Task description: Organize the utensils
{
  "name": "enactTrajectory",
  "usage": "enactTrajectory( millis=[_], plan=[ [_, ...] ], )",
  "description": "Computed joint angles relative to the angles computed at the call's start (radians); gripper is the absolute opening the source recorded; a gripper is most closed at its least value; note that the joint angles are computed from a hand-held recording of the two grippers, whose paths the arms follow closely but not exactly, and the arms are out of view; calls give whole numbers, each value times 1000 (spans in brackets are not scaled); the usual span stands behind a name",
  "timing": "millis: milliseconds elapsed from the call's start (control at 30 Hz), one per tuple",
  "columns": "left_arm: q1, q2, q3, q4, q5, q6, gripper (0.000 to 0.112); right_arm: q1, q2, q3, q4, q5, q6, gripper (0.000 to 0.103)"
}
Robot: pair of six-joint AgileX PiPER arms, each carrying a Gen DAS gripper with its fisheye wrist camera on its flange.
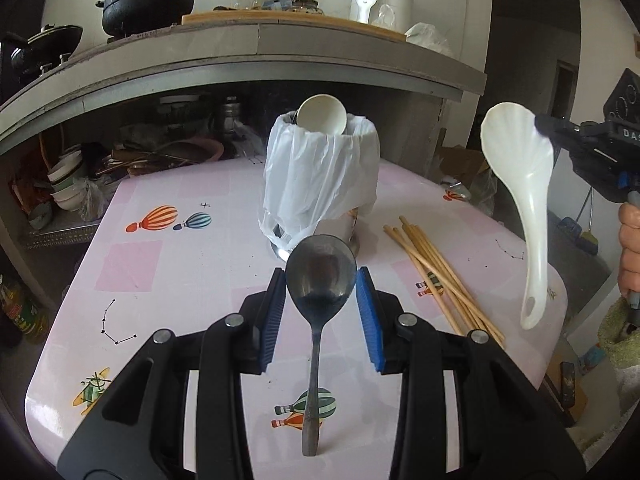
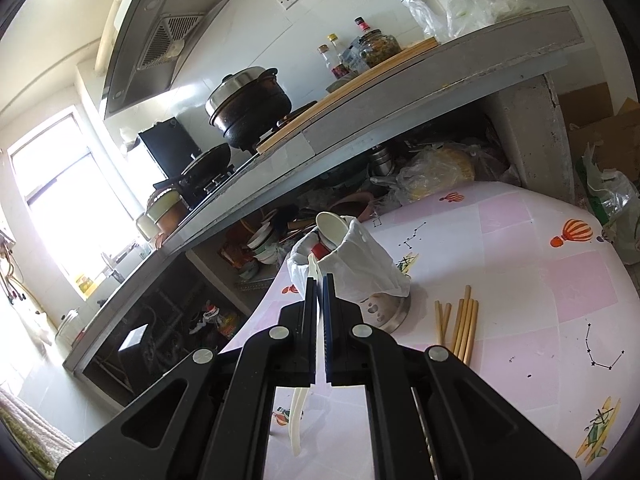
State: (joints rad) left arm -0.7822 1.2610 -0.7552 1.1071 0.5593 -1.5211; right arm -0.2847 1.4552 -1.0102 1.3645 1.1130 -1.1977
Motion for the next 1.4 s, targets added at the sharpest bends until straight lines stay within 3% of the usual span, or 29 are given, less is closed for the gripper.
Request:
enactTrajectory(
  millis=[367,867,1133,1400],
  plan=[
    [-84,-100,83,168,44,-179,34,62,-22,-15,-28,-45,36,3],
    [-7,-115,100,261,-37,-229,33,101,-40,-22,-47,-86,63,3],
    [57,-133,31,197,-89,-86,33,104,-37,-25,-44,-87,66,3],
    [190,-97,-207,-72,-172,344,33,102,-8,-35,-21,-83,55,3]
  ],
)
